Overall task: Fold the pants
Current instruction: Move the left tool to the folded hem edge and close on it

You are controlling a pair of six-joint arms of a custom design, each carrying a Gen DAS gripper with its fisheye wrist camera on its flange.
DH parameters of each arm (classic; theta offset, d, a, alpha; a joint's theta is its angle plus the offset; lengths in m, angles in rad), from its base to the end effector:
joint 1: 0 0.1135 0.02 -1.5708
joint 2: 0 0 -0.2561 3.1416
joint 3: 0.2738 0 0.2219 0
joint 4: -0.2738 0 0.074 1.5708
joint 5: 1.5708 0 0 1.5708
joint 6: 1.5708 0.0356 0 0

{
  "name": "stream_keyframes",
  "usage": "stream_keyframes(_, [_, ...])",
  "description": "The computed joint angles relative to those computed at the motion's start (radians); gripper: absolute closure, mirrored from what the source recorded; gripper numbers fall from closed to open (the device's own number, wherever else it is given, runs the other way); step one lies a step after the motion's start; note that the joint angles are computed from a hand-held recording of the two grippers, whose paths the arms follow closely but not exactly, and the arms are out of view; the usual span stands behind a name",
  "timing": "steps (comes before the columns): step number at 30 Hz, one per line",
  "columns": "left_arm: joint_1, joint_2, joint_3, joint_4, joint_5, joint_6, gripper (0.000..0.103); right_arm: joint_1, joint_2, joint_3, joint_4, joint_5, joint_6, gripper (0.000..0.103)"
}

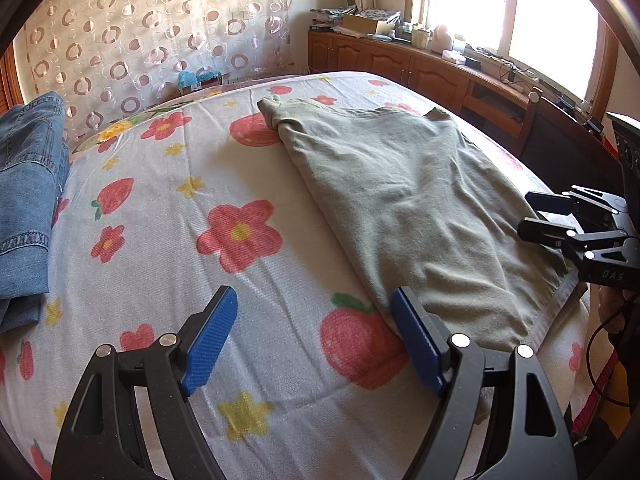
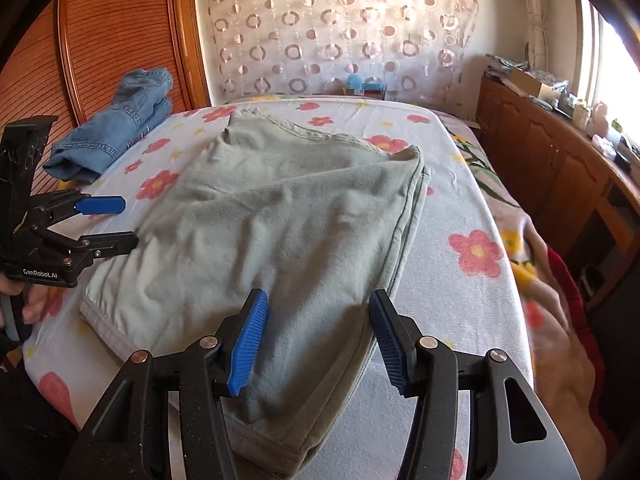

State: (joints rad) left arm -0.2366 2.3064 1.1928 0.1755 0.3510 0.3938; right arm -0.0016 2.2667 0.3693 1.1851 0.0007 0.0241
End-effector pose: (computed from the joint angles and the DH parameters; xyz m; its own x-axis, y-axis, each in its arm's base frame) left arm 0.3894 -0.1065 0.0515 -0.5637 0.5065 -0.6525 0.6866 0.7264 -0.0292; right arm 0.2554 -0.0004 0.0168 -0.6533 0.0251 -0.7567 0.0179 0.9997 0.0178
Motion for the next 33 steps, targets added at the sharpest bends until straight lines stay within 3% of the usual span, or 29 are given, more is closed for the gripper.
stream_keyframes(4, [0.013,-0.042,-0.056,0.008,0.010,0.006,0.023,0.013,-0.064,-0.050,-0.008,0.008,0.028,0.048])
stream_keyframes(11, [0.035,-0.175,-0.228,0.041,0.106,0.047,0.023,0.061,-0.061,-0.228,0.189,0.025,0.080,0.048])
stream_keyframes(16, [0.023,-0.191,-0.273,0.048,0.110,0.070,0.023,0.113,0.011,-0.303,0.312,0.033,0.098,0.059])
stream_keyframes(21, [0.018,-0.191,-0.287,0.058,0.119,0.077,0.023,0.131,0.015,-0.293,0.273,0.051,0.115,0.064])
stream_keyframes(29, [0.005,-0.184,-0.303,0.074,0.120,0.078,0.023,0.127,0.016,-0.279,0.275,0.058,0.136,0.089])
stream_keyframes(33, [0.008,-0.187,-0.308,0.083,0.124,0.072,0.023,0.126,0.017,-0.306,0.315,0.054,0.139,0.094])
